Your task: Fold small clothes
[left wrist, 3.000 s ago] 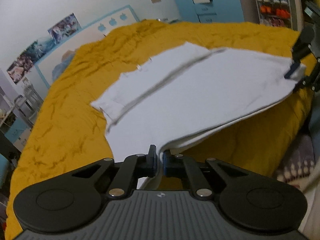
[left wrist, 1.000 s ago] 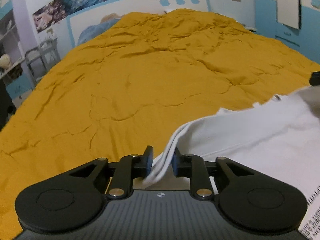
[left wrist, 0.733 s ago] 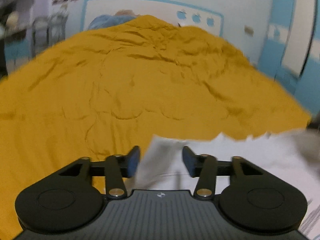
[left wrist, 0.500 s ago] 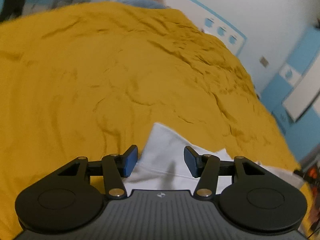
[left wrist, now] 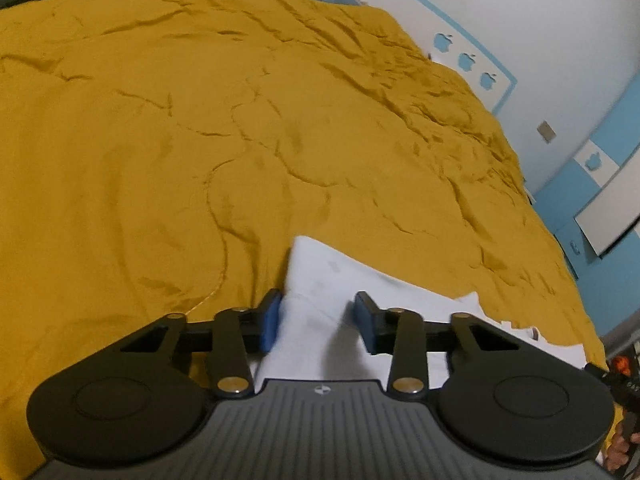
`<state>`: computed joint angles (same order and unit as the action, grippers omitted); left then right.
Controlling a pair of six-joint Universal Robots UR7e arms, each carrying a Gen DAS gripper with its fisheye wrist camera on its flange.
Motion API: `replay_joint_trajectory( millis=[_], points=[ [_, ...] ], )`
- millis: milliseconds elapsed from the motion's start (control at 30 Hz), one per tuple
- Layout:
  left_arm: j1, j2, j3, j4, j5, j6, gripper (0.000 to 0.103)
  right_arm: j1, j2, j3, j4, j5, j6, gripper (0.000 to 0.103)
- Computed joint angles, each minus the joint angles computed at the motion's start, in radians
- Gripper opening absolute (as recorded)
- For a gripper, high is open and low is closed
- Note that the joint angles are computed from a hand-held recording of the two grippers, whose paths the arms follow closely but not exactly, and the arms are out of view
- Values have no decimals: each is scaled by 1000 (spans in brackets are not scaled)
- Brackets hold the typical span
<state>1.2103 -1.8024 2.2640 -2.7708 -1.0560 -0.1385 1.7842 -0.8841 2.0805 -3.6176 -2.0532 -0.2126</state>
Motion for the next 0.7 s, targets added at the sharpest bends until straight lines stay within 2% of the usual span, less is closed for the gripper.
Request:
replay_joint_trajectory(
  millis=[33,67,100,167,233,300,367,500,567,633,700],
  points=[
    [2,1,0,-6,-2,0,30,-13,2,-6,10,11,38,34],
    [1,-3,4,-13,-6,3,16,-33,-9,-2,34,53,82,25],
    [-2,-8,11,-30,-15,12,10,-47,-17,2,49,96,111,19],
    [-25,-27,40,-93,-25,39,9,-44,-14,12,10,118,70,9],
    [-75,-42,65,-152,22,88,9,-26,-5,22,-55,127,6,6],
    [-121,-38,77,-199,87,139,9,-5,9,18,-110,113,-48,5],
    [-132,-11,70,-211,126,156,9,5,21,-2,-130,84,-71,5],
    [-121,53,52,-158,193,145,9,5,48,-45,-66,21,-46,5],
    [-127,65,51,-130,233,130,18,11,62,-63,-31,-28,-41,7],
    [-145,33,61,-103,264,99,24,18,66,-67,-16,-69,-20,21],
    [-176,-24,56,-1,280,51,24,34,56,-52,-44,-101,-10,31]
  ],
)
